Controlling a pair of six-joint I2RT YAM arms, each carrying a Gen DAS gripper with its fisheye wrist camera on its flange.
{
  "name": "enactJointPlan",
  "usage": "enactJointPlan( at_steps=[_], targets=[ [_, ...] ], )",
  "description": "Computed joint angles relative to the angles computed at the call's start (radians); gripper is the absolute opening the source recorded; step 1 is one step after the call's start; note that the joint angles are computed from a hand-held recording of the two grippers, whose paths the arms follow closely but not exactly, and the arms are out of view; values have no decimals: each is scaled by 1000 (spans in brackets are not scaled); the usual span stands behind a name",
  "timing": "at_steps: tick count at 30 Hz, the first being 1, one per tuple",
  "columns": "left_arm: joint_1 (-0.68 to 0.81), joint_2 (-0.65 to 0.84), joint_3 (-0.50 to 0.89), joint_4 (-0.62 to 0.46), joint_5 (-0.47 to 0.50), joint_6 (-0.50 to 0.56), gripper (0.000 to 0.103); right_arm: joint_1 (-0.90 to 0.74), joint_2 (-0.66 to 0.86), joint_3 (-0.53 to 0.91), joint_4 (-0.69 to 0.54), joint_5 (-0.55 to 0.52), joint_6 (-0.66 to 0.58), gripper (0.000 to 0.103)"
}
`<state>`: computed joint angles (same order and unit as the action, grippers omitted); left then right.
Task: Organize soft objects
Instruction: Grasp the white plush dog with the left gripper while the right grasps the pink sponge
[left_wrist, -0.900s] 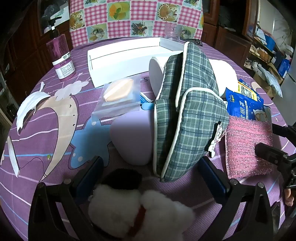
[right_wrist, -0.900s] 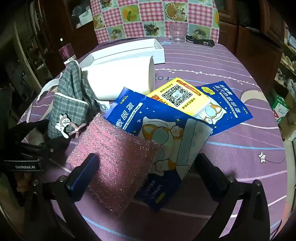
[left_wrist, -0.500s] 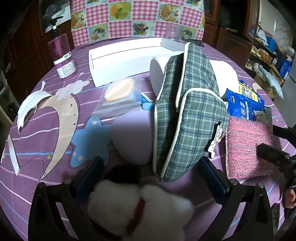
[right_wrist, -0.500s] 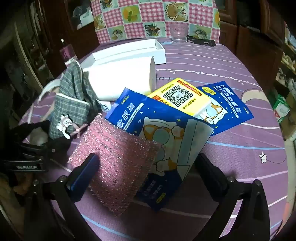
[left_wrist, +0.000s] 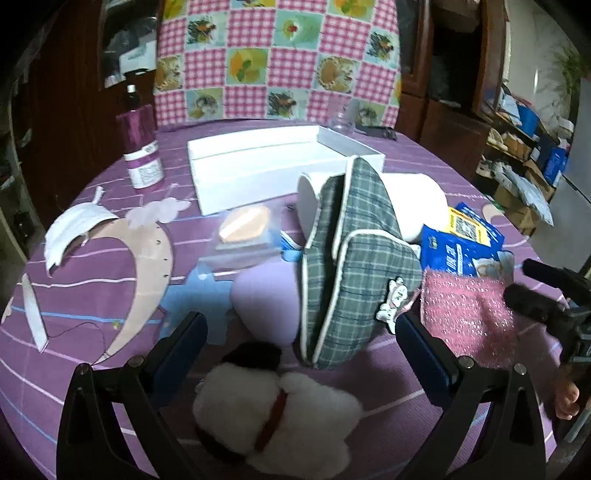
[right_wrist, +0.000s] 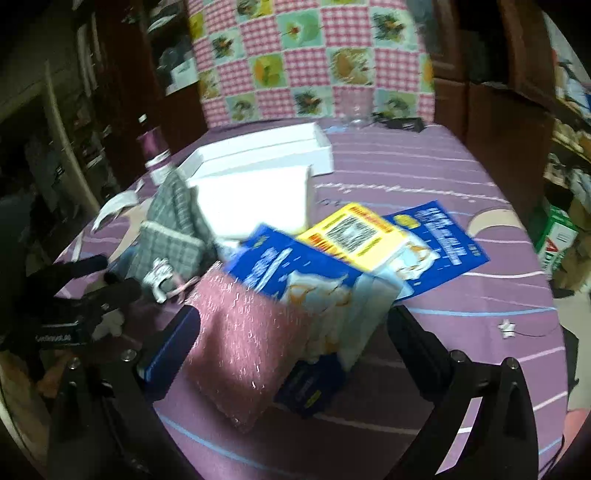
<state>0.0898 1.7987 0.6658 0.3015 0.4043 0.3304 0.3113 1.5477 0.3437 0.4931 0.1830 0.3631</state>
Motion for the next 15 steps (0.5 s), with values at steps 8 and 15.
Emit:
enactJointPlan(
  at_steps=[8,15],
  targets=[
    [34,-70,-96,162,-17,-53,103,110,-124,-92,90,321,18,101],
    [91,-103,-122,169,23,-83,103,35,-111,-68,50,48,-14,93]
  ],
)
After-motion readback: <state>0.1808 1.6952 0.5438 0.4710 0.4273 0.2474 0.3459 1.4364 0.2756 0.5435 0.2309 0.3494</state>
